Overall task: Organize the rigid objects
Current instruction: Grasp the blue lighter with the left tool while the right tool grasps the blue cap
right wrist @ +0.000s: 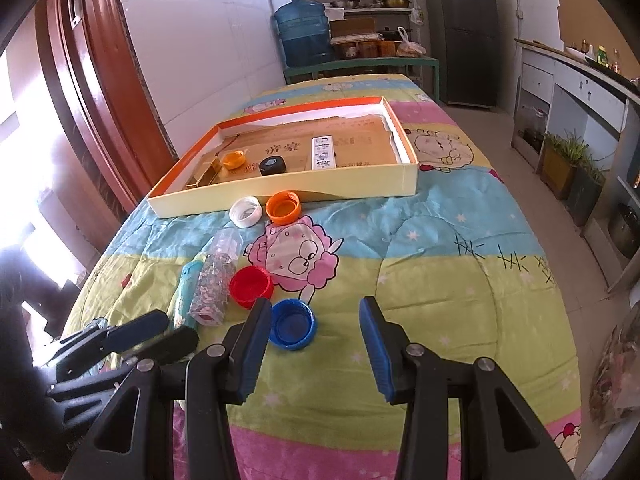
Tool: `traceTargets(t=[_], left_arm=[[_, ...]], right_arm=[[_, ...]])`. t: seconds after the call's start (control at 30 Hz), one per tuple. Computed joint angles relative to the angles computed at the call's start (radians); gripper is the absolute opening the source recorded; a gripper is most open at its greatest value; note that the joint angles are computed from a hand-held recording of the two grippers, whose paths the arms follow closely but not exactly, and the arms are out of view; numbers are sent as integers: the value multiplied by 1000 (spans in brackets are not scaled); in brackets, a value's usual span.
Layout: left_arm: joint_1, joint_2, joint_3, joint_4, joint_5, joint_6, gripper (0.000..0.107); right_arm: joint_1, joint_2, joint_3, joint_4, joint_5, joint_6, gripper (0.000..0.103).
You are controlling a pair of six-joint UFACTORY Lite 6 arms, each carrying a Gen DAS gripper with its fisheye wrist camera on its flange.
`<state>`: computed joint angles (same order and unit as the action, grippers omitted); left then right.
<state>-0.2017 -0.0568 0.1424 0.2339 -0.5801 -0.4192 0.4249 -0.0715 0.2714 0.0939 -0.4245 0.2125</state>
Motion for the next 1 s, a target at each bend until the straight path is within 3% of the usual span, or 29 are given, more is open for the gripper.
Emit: traceTargets(t=[0.27, 0.43, 0.7, 0.73, 0.8, 0.83, 1.0], left_arm=[[22, 44, 61, -129, 48, 120, 44], [-75, 125, 166, -396, 107, 328, 44], [-64, 169, 233, -353, 143, 299, 44], [-50, 169, 231, -311, 140, 266, 44], [-37, 165, 226, -267, 134, 229, 44], [-25, 162, 220, -232, 127, 201, 43], [25, 161, 205, -82, 96, 86, 26]], right_arm=[[-7, 47, 10, -54, -31, 47, 45], [25, 95, 30, -44, -47, 37, 45], [110, 164, 67, 143, -73, -127, 45], [112, 168, 68, 156, -76, -138, 44], [121, 175, 70, 201, -83, -171, 31], [117, 174, 69, 186, -84, -160, 31], [118, 167, 63, 200, -84, -181, 31]])
